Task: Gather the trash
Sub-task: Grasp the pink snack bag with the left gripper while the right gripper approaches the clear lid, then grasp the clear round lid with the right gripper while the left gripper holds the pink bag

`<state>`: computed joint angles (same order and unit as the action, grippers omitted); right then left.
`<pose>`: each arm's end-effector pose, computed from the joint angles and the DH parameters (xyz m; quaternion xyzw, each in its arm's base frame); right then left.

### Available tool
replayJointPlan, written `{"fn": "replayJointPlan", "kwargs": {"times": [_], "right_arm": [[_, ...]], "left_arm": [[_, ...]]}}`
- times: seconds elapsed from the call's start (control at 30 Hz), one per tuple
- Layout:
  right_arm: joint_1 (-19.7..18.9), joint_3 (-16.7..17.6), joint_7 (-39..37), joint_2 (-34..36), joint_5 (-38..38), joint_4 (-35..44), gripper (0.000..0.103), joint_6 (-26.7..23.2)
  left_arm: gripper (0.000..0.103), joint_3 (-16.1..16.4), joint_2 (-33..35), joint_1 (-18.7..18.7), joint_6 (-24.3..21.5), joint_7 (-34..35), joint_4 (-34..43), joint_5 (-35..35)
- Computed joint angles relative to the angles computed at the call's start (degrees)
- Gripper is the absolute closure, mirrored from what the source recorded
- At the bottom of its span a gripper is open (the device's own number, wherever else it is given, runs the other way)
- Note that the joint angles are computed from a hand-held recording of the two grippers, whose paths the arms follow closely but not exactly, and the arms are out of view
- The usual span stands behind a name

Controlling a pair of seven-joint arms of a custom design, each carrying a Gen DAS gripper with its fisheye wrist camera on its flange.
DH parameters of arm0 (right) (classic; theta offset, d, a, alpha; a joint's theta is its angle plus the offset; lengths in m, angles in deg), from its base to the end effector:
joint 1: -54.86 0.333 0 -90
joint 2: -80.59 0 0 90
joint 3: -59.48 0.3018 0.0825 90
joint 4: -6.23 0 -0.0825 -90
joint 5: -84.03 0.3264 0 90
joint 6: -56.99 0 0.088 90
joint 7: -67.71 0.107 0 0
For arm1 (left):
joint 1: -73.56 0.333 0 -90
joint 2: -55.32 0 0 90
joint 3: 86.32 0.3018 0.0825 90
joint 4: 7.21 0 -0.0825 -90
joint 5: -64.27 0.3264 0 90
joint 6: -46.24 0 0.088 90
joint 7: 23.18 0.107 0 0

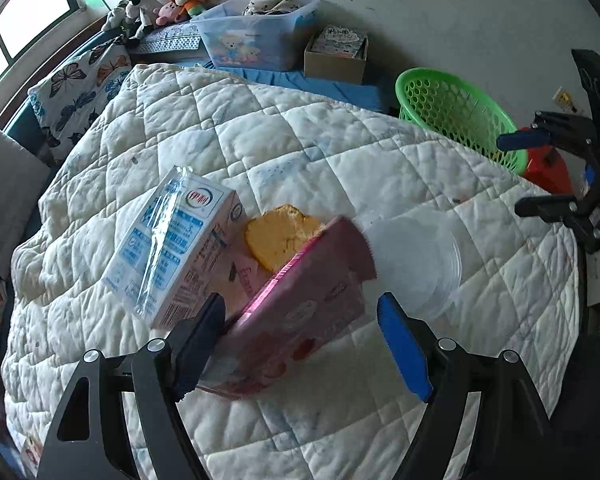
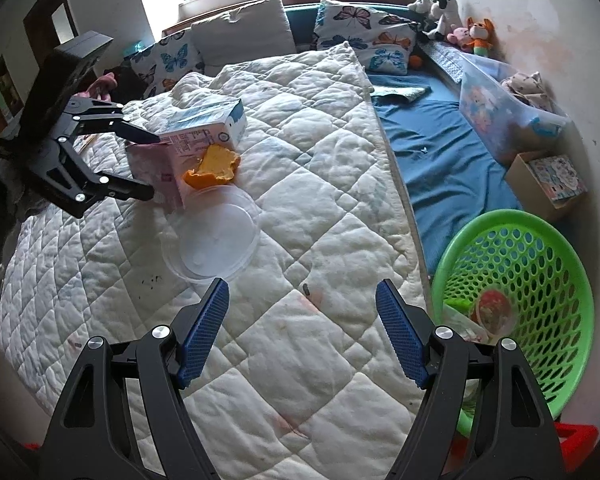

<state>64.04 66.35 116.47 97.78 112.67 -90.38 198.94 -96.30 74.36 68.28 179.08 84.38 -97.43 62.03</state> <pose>0.6059 0.1635 0.4886 -0.8532 0.4153 -0.0847 0.3041 0.6159 -0.1527 0.5015 -0.4856 0.8483 -0.1743 0.1187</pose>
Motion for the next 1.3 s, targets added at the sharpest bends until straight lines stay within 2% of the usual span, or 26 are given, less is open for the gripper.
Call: {"fn": "replayJointPlan", "kwargs": {"times": [0.13,0.27,0.43,0.47,0.53,0.67,0.87,1.03,1.3], "right_arm": [[0.2,0.3,-0.4,0.2,0.1,0.1,0.027,-0.3],[0.6,0.7,-1.0,0.6,0.3,0.6,0.027,-0.4],[1.3,1.3,-1.4,1.1,0.6,1.5,0.027,-0.6],[1.5,1.4,-1.5,1.2,0.5,1.6,0.027,-0.6],[1.8,1.5,-1.5,1.3,0.4,1.7,0.027,-0.7],[2.6,1.8,-1.6,1.7,0.2,1.6,0.021,-0.7],[4.0,2.0,-0.9,2.9,-1.3,1.8,0.015,-0.1],[4.9,2.4,0.1,4.8,-2.8,3.3,0.011,-0.2],[7.1,2.1,3.7,7.9,-7.9,6.3,0.007,0.5]], "left_arm": [[0.029,0.4,-2.1,-0.3,0.5,-1.1,-2.6,1.0],[0.043,1.1,-3.7,-1.2,1.4,-4.0,-5.3,4.2],[0.055,1.7,-6.3,-2.0,5.0,-8.4,-9.8,8.4],[0.063,1.5,-6.7,-1.9,5.6,-8.7,-10.5,8.5],[0.069,1.3,-8.0,-2.0,7.2,-10.2,-12.6,8.6],[0.081,1.4,-10.9,-2.2,11.1,-14.9,-17.3,9.7],[0.087,1.4,-15.8,-1.5,17.0,-22.0,-24.5,8.3],[0.089,1.4,-19.6,-0.8,21.0,-29.5,-29.3,10.7],[0.089,1.1,-24.8,0.2,26.8,-33.8,-35.1,7.3]]}}
